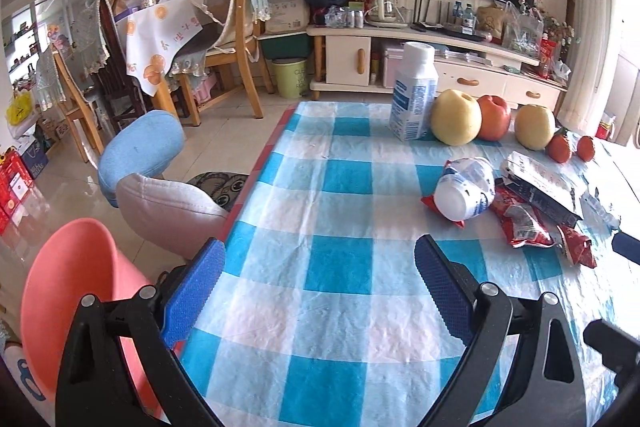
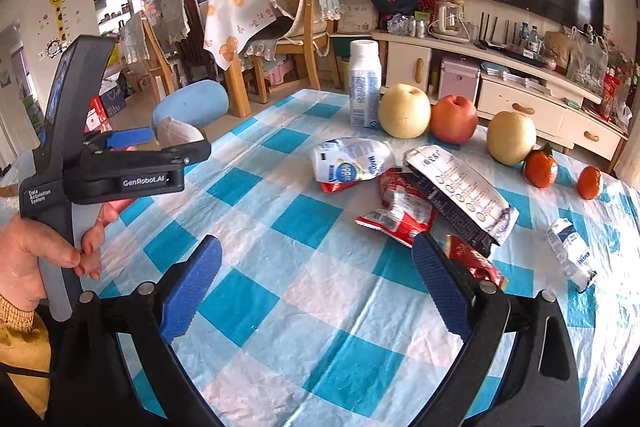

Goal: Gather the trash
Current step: 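Move both open grippers back over the table toward the remaining wrappers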

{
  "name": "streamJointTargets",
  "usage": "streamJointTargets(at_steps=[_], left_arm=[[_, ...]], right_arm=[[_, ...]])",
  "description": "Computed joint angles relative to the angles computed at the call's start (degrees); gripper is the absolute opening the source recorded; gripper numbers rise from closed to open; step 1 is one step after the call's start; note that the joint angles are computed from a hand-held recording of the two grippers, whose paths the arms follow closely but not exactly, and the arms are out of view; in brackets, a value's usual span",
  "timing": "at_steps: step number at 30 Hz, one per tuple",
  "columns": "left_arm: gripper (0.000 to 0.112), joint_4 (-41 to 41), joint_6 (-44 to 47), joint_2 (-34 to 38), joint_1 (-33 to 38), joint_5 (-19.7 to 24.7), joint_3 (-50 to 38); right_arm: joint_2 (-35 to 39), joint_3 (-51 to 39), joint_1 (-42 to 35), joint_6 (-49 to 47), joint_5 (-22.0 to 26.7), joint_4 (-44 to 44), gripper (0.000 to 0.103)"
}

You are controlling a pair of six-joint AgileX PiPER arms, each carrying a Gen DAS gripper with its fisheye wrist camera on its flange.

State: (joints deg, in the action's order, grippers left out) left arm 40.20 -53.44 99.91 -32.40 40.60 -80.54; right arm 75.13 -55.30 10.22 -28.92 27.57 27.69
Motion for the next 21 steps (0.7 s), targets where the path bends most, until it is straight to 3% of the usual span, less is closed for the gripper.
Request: streamJointTargets(at_steps=[11, 21], left_arm=[[0.095, -10.53, 10.17, 5.78, -1.94, -6.91, -5.49], [0.095, -22.73, 28.21, 18.45, -1.02, -6.93, -20.39]], right_arm=[[6.54, -4.84, -16.28, -7.78, 7.85, 5.04, 0.096], [13.31, -7.76, -19.68, -8.05, 12.71, 6.34, 0.096]])
